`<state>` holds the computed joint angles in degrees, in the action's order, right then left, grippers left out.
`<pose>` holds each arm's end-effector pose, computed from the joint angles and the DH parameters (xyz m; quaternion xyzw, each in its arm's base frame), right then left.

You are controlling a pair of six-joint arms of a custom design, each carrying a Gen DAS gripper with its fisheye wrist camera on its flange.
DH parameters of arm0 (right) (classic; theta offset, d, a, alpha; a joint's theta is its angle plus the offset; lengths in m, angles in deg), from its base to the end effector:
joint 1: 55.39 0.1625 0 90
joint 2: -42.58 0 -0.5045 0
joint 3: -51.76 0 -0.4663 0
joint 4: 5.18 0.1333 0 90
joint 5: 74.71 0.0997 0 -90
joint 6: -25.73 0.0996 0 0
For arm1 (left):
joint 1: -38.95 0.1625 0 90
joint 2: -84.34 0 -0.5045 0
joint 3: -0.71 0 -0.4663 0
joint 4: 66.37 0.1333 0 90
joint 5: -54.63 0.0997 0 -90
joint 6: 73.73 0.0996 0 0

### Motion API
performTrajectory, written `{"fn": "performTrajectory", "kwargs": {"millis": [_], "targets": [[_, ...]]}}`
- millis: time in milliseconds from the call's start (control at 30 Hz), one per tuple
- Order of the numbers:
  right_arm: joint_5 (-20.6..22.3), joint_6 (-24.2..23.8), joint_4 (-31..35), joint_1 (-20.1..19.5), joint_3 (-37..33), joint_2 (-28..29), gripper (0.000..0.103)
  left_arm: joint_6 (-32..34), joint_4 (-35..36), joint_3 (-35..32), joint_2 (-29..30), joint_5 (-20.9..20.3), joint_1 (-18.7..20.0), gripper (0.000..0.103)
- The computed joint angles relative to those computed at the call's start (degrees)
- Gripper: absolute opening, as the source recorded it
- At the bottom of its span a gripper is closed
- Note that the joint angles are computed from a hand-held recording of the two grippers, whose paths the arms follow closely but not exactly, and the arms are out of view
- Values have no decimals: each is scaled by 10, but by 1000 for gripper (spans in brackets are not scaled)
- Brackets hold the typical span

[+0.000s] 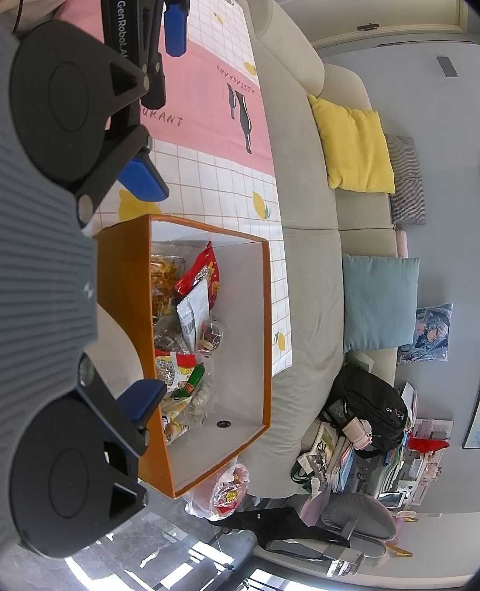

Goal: Organize snacks

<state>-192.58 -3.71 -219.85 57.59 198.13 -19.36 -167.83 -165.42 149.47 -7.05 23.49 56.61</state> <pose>0.2421 -0.3487 0.1408 0.3282 -0.8542 0.3206 0.2446 -0.1881 -0.2893 0.1654 0.0475 0.8183 -0.4031 0.4069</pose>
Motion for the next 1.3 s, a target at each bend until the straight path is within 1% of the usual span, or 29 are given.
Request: {"fn": "performTrajectory", "kwargs": {"millis": [400, 633, 1300], "targets": [[0, -1, 2, -1, 0, -1, 100, -12, 7, -1, -3, -1, -7, 84], [1, -2, 2, -2, 0, -1, 100, -23, 23, -6, 2, -2, -9, 84], [5, -9, 3, -9, 4, -4, 100, -1, 7, -5, -1, -3, -7, 84]]}}
